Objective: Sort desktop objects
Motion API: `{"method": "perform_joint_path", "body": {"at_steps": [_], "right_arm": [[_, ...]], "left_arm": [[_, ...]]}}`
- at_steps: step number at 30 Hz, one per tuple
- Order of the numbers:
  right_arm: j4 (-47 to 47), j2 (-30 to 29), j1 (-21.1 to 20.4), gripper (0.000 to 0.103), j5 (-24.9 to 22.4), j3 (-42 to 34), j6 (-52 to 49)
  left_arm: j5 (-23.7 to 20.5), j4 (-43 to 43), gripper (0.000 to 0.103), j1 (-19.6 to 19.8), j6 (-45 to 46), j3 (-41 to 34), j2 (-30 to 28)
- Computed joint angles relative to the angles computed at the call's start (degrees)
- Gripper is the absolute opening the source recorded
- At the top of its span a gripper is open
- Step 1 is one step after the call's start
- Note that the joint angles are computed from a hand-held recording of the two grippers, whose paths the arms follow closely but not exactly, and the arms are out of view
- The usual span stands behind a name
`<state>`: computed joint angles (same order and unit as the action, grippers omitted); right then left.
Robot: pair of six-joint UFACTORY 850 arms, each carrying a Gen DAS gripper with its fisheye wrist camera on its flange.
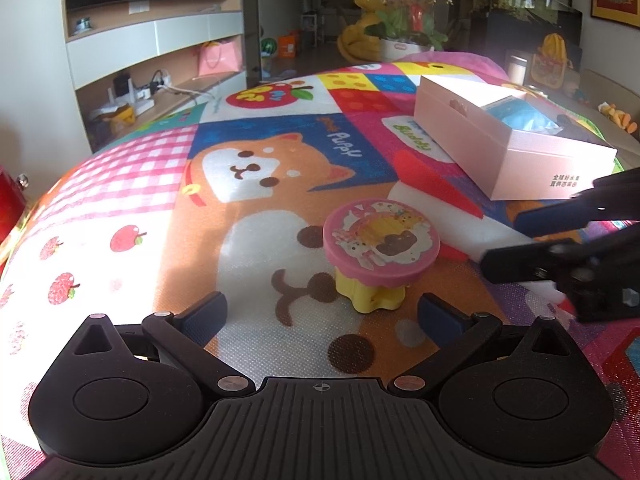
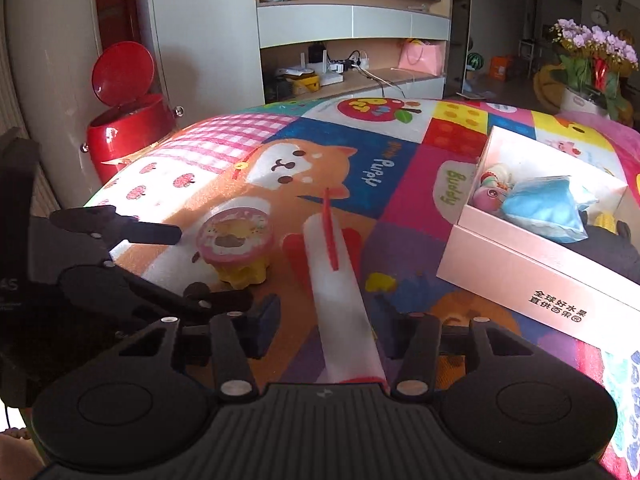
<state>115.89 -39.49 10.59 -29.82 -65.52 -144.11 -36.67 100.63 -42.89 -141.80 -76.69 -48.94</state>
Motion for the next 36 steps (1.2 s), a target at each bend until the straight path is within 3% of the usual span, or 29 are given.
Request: {"method": "perform_joint_path", "body": {"at_steps": [3, 6, 11, 15, 19, 21, 25, 31, 36], "right_arm": [[-4.8, -2.4, 0.3, 0.046, 2.5, -3.7, 6.5], [-9.6, -3.5, 0.3, 0.028, 4.6, -5.6, 13.0], [-3.7, -0.9, -1.7, 0.028, 5.3, -2.4, 11.4], [-9.1, 1.4, -5.2, 0.028, 3.0, 0.3, 19.4], [-5.1, 3.9, -7.6, 0.028, 2.6, 4.0, 17.0], [-3.5, 5.0, -8.7, 0.028, 2.2, 5.4, 16.2], [-2.3, 6.8, -10.5, 0.028, 0.8, 7.8, 14.4], [5.6, 10.1, -12.7, 0.028, -2.0, 12.3, 5.6], [16.2, 12.8, -14.7, 0.028, -8.0, 15.0, -3.8]], "left_arm": [[0.0, 0.0, 0.103, 0.0, 0.0, 0.0, 0.0], [0.0, 0.0, 0.103, 0.0, 0.0, 0.0, 0.0], [-2.7, 3.4, 0.103, -0.6, -4.2, 1.4, 0.5], [-4.9, 12.2, 0.103, -0.9, -12.0, 3.6, 1.6], [-4.1, 11.3, 0.098, -0.6, -7.1, 0.2, -0.2], [-3.0, 10.7, 0.075, -0.4, -4.9, -1.3, -1.0], [-2.8, 9.5, 0.061, -0.5, -0.9, -3.2, -2.1], [-2.2, 16.0, 0.061, -1.3, -1.0, -3.5, -0.2], [0.4, 24.8, 0.061, -0.7, -3.3, -8.9, -0.2]]}}
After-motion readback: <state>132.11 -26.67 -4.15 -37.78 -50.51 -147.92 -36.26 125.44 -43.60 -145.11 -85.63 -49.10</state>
